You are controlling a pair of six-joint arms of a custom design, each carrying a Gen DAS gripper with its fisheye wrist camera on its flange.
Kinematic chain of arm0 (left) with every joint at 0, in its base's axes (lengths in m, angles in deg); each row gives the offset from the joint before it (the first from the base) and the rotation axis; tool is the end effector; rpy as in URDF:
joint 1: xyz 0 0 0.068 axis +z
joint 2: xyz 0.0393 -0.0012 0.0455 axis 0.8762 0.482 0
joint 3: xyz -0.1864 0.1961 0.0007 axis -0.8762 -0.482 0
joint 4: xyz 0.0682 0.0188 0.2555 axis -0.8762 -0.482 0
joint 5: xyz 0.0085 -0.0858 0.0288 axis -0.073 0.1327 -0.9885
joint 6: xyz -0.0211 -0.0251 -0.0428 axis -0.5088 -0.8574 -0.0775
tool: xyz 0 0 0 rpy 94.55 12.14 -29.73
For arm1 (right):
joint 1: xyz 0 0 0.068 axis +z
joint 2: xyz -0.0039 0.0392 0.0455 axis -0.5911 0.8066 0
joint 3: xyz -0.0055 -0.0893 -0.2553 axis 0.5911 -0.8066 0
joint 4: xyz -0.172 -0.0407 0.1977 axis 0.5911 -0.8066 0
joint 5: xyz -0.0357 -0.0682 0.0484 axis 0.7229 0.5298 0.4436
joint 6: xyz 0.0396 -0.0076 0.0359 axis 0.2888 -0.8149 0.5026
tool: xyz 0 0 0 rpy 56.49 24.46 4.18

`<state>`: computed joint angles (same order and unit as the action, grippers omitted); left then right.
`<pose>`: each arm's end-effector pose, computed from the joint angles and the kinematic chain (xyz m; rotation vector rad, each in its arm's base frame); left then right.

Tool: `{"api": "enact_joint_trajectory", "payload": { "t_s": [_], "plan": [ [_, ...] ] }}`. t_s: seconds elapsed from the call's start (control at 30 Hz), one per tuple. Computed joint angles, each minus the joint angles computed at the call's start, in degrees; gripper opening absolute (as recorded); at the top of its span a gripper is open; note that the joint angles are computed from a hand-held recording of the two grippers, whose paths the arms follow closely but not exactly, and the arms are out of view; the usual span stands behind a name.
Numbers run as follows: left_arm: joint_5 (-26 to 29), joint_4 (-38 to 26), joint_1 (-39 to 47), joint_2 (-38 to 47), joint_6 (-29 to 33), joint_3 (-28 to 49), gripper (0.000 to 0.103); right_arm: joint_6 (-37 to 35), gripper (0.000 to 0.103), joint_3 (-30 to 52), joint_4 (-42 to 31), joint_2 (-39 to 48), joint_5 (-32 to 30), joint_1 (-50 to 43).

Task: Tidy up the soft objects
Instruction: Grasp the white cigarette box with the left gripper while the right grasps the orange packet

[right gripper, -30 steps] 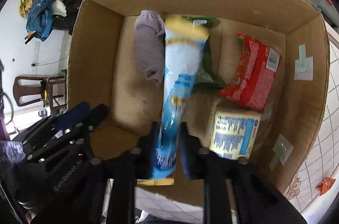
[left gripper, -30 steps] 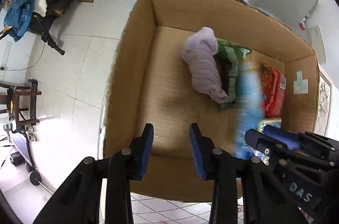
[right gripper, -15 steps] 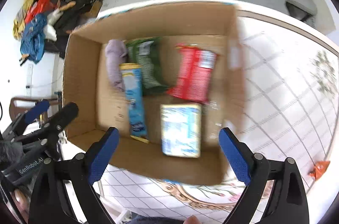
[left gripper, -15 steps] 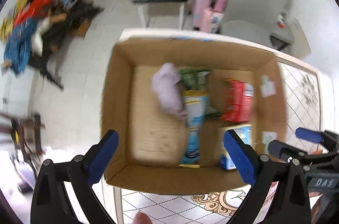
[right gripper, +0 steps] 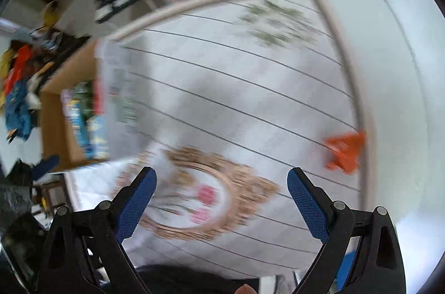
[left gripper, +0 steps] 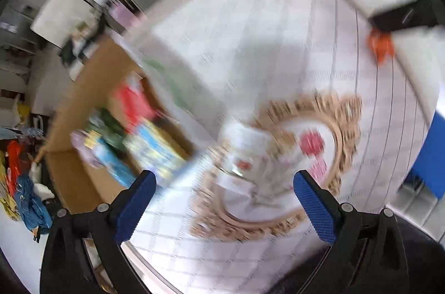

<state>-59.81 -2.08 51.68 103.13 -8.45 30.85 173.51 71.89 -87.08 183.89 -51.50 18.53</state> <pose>0.3370 -0.0561 0.3215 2.0830 2.2205 0.1154 0.2055 0.2864 0.3325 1.5132 2.6456 0.1807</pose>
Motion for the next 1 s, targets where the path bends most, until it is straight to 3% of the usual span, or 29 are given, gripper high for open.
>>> {"api": "enact_joint_trajectory", "payload": {
  "t_s": [0.1, 0.2, 0.4, 0.6, 0.77, 0.83, 1.0],
  "plan": [
    [-6.2, 10.6, -2.2, -4.8, -2.7, -15.6, 0.101, 7.3, 0.097, -17.9, 8.8, -9.4, -1.6, 4.6],
    [-10.7, 16.2, -3.4, -4.5, -6.6, -22.4, 0.101, 13.2, 0.097, -30.4, 15.3, -14.8, -3.3, 7.7],
    [-15.6, 21.3, -5.7, -1.5, -14.8, -28.1, 0.101, 16.2, 0.097, -47.6, 24.9, -20.8, -7.9, 8.1],
    [-17.9, 23.4, -7.5, 2.1, -21.7, -28.8, 0.101, 19.5, 0.097, -64.7, 37.0, -27.5, -9.8, 6.5],
    [-18.5, 23.1, -7.9, 5.0, -25.6, -28.8, 0.103, 18.0, 0.096, -69.7, 42.6, -27.9, -8.9, 5.7],
    [-16.5, 20.2, -7.4, 6.5, -27.2, -27.1, 0.103, 16.4, 0.089, -68.9, 41.9, -27.1, -8.7, 5.4],
    [-10.9, 12.6, -7.6, 5.1, -28.4, -26.2, 0.103, 12.5, 0.087, -67.9, 42.9, -27.4, -8.0, 4.4]
  ]
}}
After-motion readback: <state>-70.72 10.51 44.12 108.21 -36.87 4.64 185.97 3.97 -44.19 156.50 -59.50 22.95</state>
